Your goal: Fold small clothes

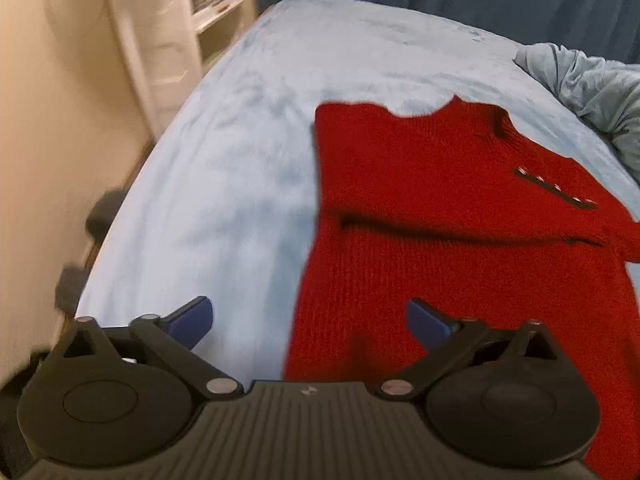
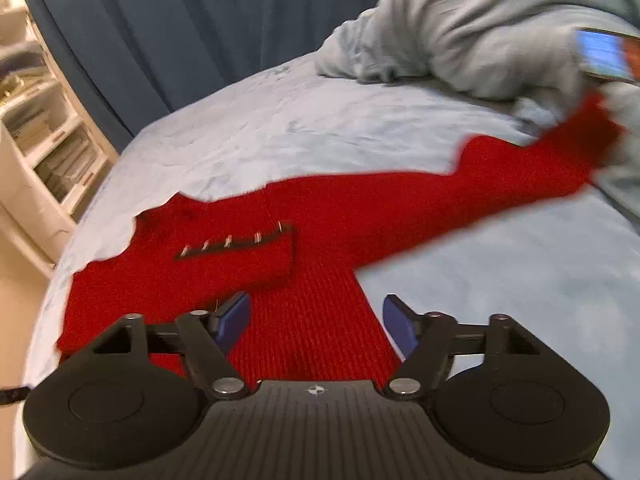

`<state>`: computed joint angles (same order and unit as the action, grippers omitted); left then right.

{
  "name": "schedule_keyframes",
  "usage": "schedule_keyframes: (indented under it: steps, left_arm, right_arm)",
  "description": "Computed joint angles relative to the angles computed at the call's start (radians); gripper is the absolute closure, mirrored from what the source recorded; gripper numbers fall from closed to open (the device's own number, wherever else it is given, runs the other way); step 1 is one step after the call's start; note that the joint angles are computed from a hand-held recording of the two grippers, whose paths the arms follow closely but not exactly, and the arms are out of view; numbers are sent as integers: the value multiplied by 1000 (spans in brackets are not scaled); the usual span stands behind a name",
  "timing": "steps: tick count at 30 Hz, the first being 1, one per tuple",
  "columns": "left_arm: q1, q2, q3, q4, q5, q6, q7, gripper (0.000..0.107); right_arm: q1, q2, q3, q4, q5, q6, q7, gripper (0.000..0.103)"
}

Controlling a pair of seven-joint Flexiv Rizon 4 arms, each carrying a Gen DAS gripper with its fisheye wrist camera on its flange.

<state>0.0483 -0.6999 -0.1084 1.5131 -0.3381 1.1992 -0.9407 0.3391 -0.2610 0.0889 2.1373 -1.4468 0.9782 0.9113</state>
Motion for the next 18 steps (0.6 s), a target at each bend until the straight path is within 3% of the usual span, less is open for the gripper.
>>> schedule_keyframes:
  steps: [4,7,14,18]
  left_arm:
    - [27,153,-1,210,-29,8,1,4]
    - [41,266,1,350,-72,-20,6,4]
    - [31,500,11,596,-248,-83,175,4]
    - [-18,619,36,708,-400,-61,321,4]
  right_arm:
    - [129,113,132,69,267,-227,-111,23]
    - [193,148,178,67,364,-283,-147,23]
    - [264,199,207,53,312,-331,-65,23]
    - [311,229,249,44,294,-412,-34,22]
